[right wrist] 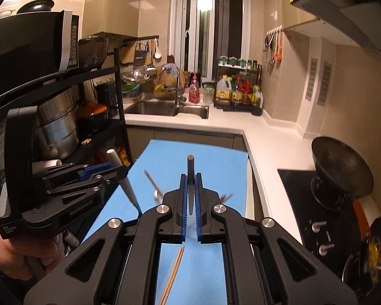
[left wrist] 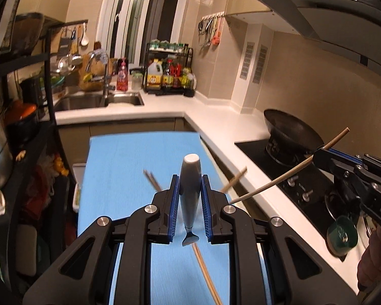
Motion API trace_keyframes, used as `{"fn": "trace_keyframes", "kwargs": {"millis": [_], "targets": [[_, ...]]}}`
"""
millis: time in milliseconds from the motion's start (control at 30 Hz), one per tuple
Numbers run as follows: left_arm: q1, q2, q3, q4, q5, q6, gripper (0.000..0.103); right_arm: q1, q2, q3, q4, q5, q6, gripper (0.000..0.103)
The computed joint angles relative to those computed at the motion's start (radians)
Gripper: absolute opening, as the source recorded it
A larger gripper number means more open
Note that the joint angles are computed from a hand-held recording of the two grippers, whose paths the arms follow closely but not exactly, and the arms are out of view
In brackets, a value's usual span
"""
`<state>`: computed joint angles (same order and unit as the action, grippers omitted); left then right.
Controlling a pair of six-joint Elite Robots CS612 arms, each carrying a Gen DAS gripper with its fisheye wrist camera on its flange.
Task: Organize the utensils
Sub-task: 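Lift the fork and chopstick and carry both over the clear holder, then lower fork and chopstick into the holder and open both tools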
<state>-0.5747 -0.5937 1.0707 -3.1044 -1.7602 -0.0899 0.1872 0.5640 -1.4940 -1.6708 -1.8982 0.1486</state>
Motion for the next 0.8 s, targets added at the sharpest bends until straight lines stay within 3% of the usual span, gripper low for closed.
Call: {"fn": "trace_keyframes", "kwargs": {"millis": [167,500,633,800], "targets": [[-0.004,0.070,-0.148,0.035,0.010,0.015,0.017,-0.016,-0.026,0.074,-0.039,0.006,-0.024,0.005],[-0.013,0.259,-0.460,0.280,0.027,0.072,0.017,-0.053,0.006,0.127,-0.051,0.045,0.016,0.005],[-0.014,0.295,-0.512,0.334,0.032,0.066,0.017,-0.058,0.016,0.138,-0.047,0.049,0.017,0.005],[-0.017,0.301,-0.513,0.348,0.037,0.082,0.017,-0.061,0.019,0.151,-0.042,0.055,0.028,0.006]]}}
